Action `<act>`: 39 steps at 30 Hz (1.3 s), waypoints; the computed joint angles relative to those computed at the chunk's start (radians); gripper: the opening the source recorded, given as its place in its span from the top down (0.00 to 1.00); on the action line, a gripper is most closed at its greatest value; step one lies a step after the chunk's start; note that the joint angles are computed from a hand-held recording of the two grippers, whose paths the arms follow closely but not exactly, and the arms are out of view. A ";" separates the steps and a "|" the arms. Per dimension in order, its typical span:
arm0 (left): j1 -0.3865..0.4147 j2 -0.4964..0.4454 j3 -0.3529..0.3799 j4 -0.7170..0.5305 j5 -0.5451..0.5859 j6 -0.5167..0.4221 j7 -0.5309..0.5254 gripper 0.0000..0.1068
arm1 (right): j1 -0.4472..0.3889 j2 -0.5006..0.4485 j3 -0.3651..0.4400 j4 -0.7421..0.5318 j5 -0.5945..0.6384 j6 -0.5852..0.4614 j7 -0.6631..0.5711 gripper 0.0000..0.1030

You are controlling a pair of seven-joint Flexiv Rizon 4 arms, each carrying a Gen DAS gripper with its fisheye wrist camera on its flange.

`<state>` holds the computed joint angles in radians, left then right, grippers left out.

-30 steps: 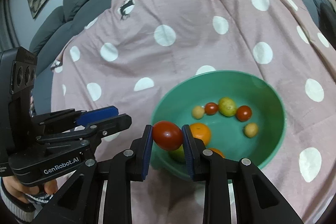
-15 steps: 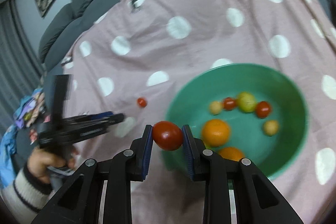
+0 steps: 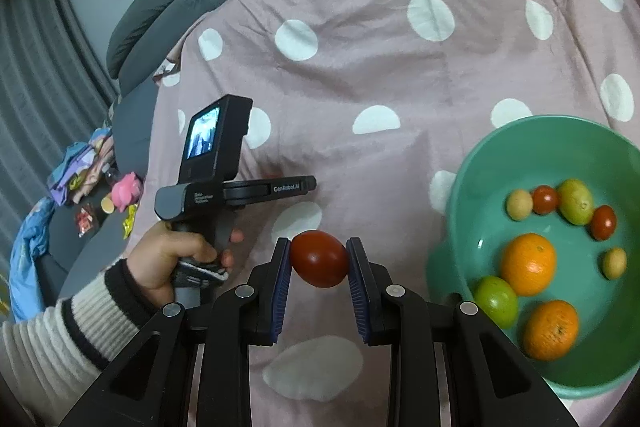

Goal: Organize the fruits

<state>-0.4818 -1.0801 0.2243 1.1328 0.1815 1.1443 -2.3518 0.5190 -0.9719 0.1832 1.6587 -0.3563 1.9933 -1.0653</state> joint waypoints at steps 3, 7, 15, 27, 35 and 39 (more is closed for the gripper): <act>-0.003 0.002 0.015 0.025 0.007 0.024 -0.025 0.61 | -0.014 -0.012 0.017 -0.013 -0.018 -0.003 0.001 0.71; 0.006 0.012 0.016 0.076 -0.002 0.113 -0.043 0.61 | -0.029 -0.028 0.035 -0.027 -0.037 -0.007 0.009 0.71; 0.025 0.065 -0.001 0.234 -0.040 0.310 -0.027 0.71 | -0.067 -0.060 0.076 -0.059 -0.096 -0.030 0.024 0.71; -0.066 0.209 0.080 0.506 -0.138 0.414 0.070 0.50 | -0.133 -0.108 0.165 -0.100 -0.204 -0.081 0.035 0.71; -0.084 0.160 0.109 0.350 -0.129 0.158 0.120 0.49 | -0.151 -0.122 0.203 -0.116 -0.225 -0.107 0.013 0.71; -0.007 0.164 0.001 0.365 -0.122 0.232 0.179 0.50 | -0.161 -0.126 0.217 -0.117 -0.231 -0.113 0.005 0.71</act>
